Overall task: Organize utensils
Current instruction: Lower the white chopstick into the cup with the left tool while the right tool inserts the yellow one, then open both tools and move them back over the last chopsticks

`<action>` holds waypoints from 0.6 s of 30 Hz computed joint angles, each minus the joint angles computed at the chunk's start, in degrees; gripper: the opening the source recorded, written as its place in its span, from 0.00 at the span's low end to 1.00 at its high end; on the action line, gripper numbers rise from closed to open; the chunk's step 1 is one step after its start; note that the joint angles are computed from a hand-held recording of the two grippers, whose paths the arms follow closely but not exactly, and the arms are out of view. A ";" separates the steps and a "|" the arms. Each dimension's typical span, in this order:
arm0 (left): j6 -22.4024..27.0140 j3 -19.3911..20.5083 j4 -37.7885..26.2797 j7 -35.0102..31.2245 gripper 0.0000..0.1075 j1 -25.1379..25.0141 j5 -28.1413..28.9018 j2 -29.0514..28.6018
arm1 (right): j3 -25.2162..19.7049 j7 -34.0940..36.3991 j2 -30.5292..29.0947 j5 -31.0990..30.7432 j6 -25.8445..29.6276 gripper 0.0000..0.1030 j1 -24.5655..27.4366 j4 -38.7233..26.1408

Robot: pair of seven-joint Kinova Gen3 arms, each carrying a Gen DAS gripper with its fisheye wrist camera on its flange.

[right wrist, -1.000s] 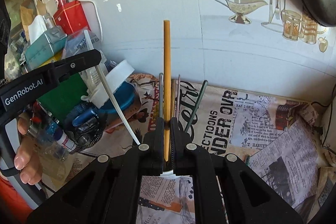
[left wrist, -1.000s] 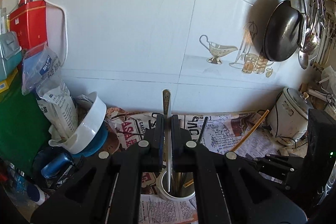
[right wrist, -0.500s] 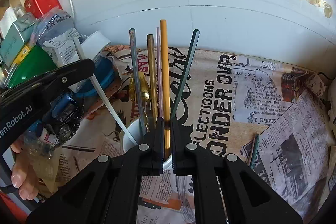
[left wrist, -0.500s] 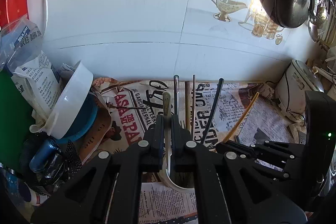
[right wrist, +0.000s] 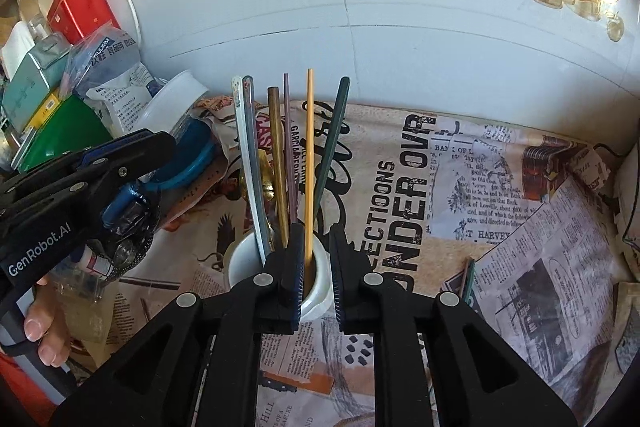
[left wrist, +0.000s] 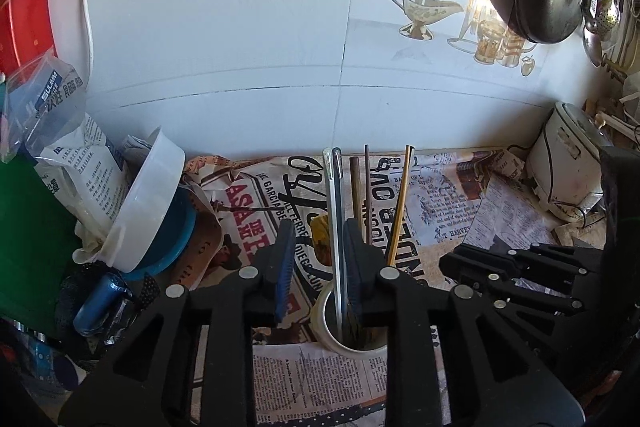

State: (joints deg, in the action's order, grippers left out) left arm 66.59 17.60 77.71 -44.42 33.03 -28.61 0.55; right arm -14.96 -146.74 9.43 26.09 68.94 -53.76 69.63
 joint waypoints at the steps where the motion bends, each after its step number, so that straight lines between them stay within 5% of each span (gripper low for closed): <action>1: 0.41 0.25 -0.32 0.15 0.27 0.27 -0.53 -0.09 | 0.01 -0.27 -0.68 0.88 0.52 0.14 -0.35 0.39; 7: 1.84 1.88 -1.37 2.31 0.54 2.01 -3.24 -0.57 | -1.52 -2.34 -4.60 5.00 3.48 0.18 0.14 4.23; 18: 3.13 2.98 0.01 6.27 0.57 7.26 -2.28 2.40 | -3.63 -3.91 -9.32 -2.97 2.53 0.19 8.20 15.96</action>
